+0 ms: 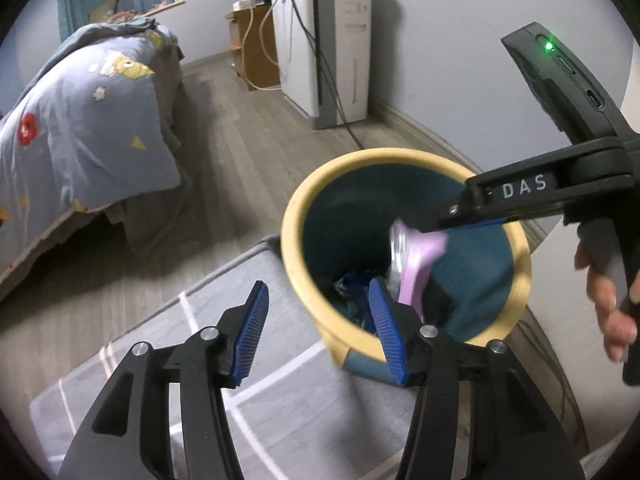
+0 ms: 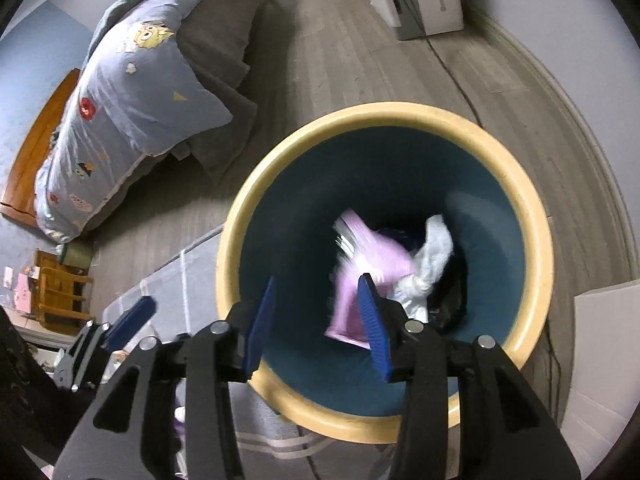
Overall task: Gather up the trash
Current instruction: 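Carry blue gloves and pink wrapper over the bin and open both tools, then move both open tools back over the trash on the mat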
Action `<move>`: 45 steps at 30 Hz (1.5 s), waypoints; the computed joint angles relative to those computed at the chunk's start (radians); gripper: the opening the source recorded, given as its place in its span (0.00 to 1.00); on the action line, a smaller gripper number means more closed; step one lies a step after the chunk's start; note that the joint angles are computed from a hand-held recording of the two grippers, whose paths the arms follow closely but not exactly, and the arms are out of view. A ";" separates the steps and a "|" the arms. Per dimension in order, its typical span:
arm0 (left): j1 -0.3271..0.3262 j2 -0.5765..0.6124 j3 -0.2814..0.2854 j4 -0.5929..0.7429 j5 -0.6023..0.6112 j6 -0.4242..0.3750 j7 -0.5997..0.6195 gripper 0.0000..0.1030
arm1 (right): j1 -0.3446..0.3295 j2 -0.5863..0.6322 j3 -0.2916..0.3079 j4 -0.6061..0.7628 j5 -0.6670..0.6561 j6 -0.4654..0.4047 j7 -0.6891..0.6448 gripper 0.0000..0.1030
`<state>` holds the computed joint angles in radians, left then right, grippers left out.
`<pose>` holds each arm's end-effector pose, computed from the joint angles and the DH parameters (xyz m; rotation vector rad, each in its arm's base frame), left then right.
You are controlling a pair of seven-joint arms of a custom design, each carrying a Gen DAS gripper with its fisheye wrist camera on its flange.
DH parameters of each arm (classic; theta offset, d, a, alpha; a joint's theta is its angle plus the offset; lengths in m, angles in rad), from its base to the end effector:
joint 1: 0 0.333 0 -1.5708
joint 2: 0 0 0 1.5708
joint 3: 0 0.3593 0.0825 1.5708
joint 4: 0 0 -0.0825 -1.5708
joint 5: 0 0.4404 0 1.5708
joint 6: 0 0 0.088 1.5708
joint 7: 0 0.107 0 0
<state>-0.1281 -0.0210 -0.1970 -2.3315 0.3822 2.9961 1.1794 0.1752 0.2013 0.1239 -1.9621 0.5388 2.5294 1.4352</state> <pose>0.5488 -0.2135 0.4268 -1.5494 2.0881 -0.7254 0.6559 0.1925 0.4222 -1.8786 1.8070 0.1113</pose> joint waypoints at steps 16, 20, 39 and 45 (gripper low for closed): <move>0.066 -0.095 -0.025 -0.060 0.025 -0.007 -0.035 0.76 | 0.081 -0.055 -0.077 -0.061 -0.566 0.138 0.454 0.91; 0.092 -0.173 -0.034 -0.107 -0.035 -0.018 0.010 0.78 | 0.079 -0.078 -0.064 -0.069 -0.615 0.159 0.487 0.95; 0.324 -0.746 -0.059 -0.419 -0.216 -0.211 0.177 0.92 | 0.180 -0.180 -0.004 -0.105 -0.796 0.275 0.561 0.94; 0.340 -0.828 -0.028 -0.499 -0.273 -0.240 0.217 0.92 | 0.235 -0.192 0.035 -0.124 -0.582 0.331 0.282 0.94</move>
<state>0.2115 -0.8491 -0.2254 -2.8300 0.1094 2.7556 1.3960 0.4103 0.0090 0.1589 -2.0864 -0.0428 2.8604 1.7170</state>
